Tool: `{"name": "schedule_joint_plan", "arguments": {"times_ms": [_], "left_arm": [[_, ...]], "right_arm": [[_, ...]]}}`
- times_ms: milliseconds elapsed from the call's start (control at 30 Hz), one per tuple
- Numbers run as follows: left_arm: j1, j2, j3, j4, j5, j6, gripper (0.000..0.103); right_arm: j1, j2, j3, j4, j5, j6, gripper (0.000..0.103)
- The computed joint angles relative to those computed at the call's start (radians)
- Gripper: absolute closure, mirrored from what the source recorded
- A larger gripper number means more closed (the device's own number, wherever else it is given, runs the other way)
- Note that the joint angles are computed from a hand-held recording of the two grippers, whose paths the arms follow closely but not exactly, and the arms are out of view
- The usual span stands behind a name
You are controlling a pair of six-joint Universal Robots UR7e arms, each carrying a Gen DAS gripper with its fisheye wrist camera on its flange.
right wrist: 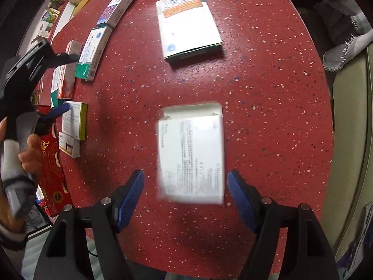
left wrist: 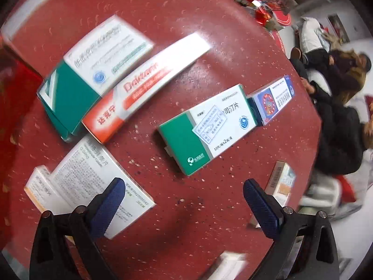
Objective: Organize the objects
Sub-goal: 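Grasp the white-green Cefixime capsule box with the left tool while the right tool holds the white box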
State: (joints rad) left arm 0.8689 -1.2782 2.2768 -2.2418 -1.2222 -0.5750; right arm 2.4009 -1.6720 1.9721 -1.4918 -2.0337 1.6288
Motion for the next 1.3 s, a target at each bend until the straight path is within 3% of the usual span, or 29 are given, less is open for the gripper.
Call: {"name": "schedule_joint_plan", "arguments": {"times_ms": [67, 200, 300, 533, 667, 800, 900, 1000, 1033, 1067, 1100, 1200, 1300], "left_arm": [[-0.025, -0.024, 0.023, -0.029, 0.085, -0.028, 0.001], [0.087, -0.033, 0.005, -0.065, -0.006, -0.013, 0.0], [0.096, -0.046, -0.005, -0.031, -0.029, 0.03, 0.0], [0.111, -0.19, 0.066, 0.098, -0.057, 0.053, 0.0], [0.153, -0.231, 0.049, 0.169, -0.079, -0.005, 0.0], [0.075, -0.259, 0.047, 0.257, -0.026, 0.026, 0.0], [-0.041, -0.243, 0.055, 0.271, 0.015, 0.173, 0.0], [-0.126, -0.174, 0.056, 0.198, -0.016, 0.313, 0.0], [-0.151, -0.141, 0.052, 0.163, -0.03, 0.349, 0.0], [-0.17, -0.099, 0.04, 0.135, -0.056, 0.388, 0.0], [-0.181, -0.066, 0.029, 0.118, -0.077, 0.409, 0.0], [-0.216, 0.05, -0.008, 0.066, -0.135, 0.416, 0.0], [-0.282, 0.149, -0.003, 0.0, -0.124, 0.359, 0.0]], "right_arm": [[0.001, 0.001, -0.008, 0.006, -0.008, -0.007, 0.029], [0.006, -0.006, -0.018, 0.01, -0.021, -0.019, 0.029], [-0.007, -0.015, -0.004, -0.014, -0.017, -0.038, 0.029], [-0.094, -0.012, 0.056, -0.05, 0.021, -0.112, 0.027], [-0.114, 0.04, 0.057, -0.045, 0.006, -0.169, 0.005], [-0.127, 0.106, 0.025, 0.015, 0.012, -0.198, 0.0], [-0.135, 0.166, -0.015, 0.092, 0.027, -0.226, 0.0], [-0.125, 0.16, -0.01, 0.087, 0.021, -0.225, 0.0], [-0.118, 0.142, 0.0, 0.07, 0.017, -0.219, 0.002], [-0.109, 0.134, -0.002, 0.082, 0.011, -0.208, 0.013], [-0.099, 0.142, -0.021, 0.131, 0.007, -0.194, 0.031], [-0.084, 0.089, 0.009, 0.089, 0.015, -0.205, 0.031], [-0.053, 0.022, 0.042, 0.062, 0.028, -0.141, 0.031]]}}
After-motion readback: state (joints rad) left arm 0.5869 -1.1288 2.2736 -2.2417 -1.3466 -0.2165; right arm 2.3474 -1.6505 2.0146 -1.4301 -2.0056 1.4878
